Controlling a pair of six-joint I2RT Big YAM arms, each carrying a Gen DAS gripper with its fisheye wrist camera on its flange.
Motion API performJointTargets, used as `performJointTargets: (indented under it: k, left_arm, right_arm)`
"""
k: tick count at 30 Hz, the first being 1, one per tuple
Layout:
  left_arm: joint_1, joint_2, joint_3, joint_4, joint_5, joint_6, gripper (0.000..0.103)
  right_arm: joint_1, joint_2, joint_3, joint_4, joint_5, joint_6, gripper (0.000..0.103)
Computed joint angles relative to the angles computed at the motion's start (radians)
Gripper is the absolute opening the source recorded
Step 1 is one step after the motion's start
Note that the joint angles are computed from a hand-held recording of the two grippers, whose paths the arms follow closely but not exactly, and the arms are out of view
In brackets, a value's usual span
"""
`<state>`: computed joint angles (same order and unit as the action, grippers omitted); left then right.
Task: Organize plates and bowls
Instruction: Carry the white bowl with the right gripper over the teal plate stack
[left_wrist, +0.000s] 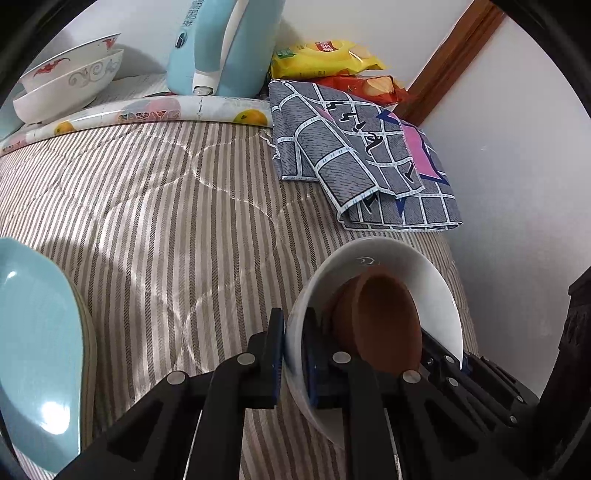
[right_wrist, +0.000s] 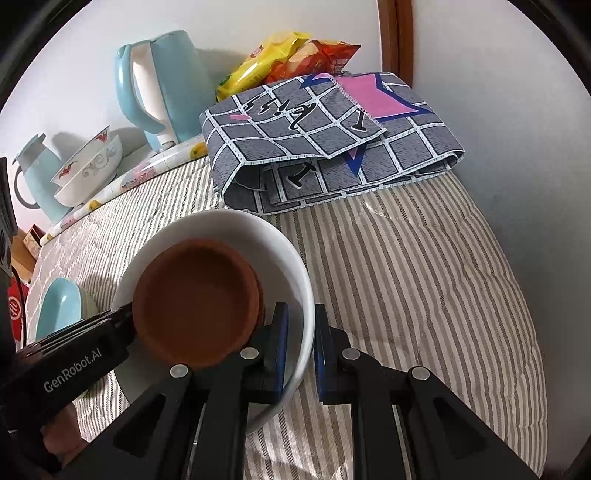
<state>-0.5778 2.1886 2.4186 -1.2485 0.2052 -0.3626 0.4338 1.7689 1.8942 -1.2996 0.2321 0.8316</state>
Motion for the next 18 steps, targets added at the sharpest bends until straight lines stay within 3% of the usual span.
performJointTargets:
  k: [18]
  left_arm:
    - [-0.01, -0.12, -0.161, 0.074, -0.011, 0.002, 0.01]
  right_arm:
    - [0.035, -0.058, -0.033, -0.006, 0.027, 0.043, 0.012]
